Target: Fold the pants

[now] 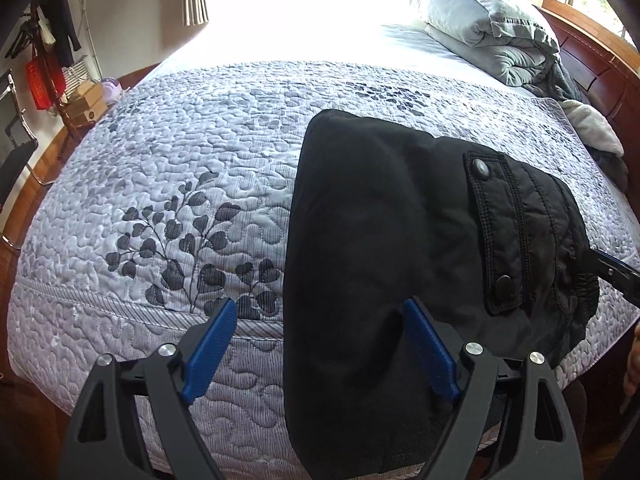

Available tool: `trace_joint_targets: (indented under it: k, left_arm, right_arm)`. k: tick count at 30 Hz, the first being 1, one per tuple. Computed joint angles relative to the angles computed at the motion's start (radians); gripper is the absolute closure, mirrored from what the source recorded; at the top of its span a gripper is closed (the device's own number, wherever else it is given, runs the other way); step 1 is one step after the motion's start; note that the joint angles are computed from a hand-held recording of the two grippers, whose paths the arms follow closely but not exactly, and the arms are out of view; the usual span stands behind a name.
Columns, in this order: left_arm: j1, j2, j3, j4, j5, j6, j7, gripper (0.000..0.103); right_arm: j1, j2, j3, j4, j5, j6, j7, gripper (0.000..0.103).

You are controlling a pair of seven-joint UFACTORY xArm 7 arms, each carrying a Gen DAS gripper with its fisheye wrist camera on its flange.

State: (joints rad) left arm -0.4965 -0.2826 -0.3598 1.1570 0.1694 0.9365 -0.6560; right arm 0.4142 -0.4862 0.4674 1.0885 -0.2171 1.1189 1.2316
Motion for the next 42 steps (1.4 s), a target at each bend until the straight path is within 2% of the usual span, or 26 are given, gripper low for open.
trace_joint_targets:
  k: [3,7,8,10,12,14,17,21,25,31,35,39,42]
  left_arm:
    - [0.002,0.006,-0.011,0.011,0.021,0.029,-0.011,0.017]
    - [-0.002,-0.001,-0.005,0.0,0.016,0.032,-0.01,0.014]
    - [-0.002,-0.001,-0.003,-0.002,0.012,0.033,-0.011,0.014]
    - [0.0,0.0,-0.004,0.0,0.012,0.037,-0.019,0.014]
    - [0.001,0.002,-0.006,0.003,0.015,0.044,-0.026,0.014]
    - [-0.001,0.003,-0.004,0.006,0.009,0.048,-0.027,0.013]
    - [-0.004,0.007,-0.005,0.015,0.004,0.058,-0.03,0.013]
    - [-0.012,0.022,-0.016,0.037,0.023,0.069,-0.028,0.013]
    - [-0.026,0.047,-0.023,0.063,0.033,0.074,-0.025,0.013]
    - [-0.05,0.08,-0.026,0.084,0.055,0.08,-0.03,0.013]
    - [-0.059,0.082,-0.024,0.082,0.073,0.084,-0.036,0.013]
    - [-0.063,0.079,-0.02,0.08,0.074,0.088,-0.037,0.013]
    - [-0.066,0.078,-0.02,0.083,0.071,0.092,-0.035,0.013]
  right_arm:
    - [0.024,-0.01,-0.038,-0.06,0.067,-0.076,-0.007,0.038]
    - [0.03,-0.004,-0.033,-0.105,0.091,-0.151,0.009,0.04]
    - [0.033,-0.003,-0.032,-0.113,0.093,-0.175,0.012,0.049]
    - [0.029,-0.004,-0.026,-0.12,0.086,-0.2,0.027,0.06]
    - [0.027,-0.009,-0.029,-0.119,0.078,-0.209,0.027,0.076]
    - [0.024,-0.013,-0.027,-0.107,0.068,-0.203,0.023,0.08]
    - [0.005,0.005,0.0,-0.041,0.014,-0.12,0.003,0.082]
    - [-0.012,-0.012,0.011,0.005,-0.03,-0.036,0.008,0.082]
    - [-0.013,-0.061,-0.017,-0.024,0.002,-0.002,-0.012,0.082]
    - [-0.018,-0.124,-0.041,-0.156,0.076,-0.09,0.016,0.081]
    - [-0.021,-0.139,-0.042,-0.19,0.095,-0.121,0.018,0.073]
    - [-0.023,-0.186,-0.03,-0.188,0.104,-0.074,0.031,0.048]
    - [-0.011,-0.222,-0.014,-0.191,0.125,-0.062,0.037,0.048]
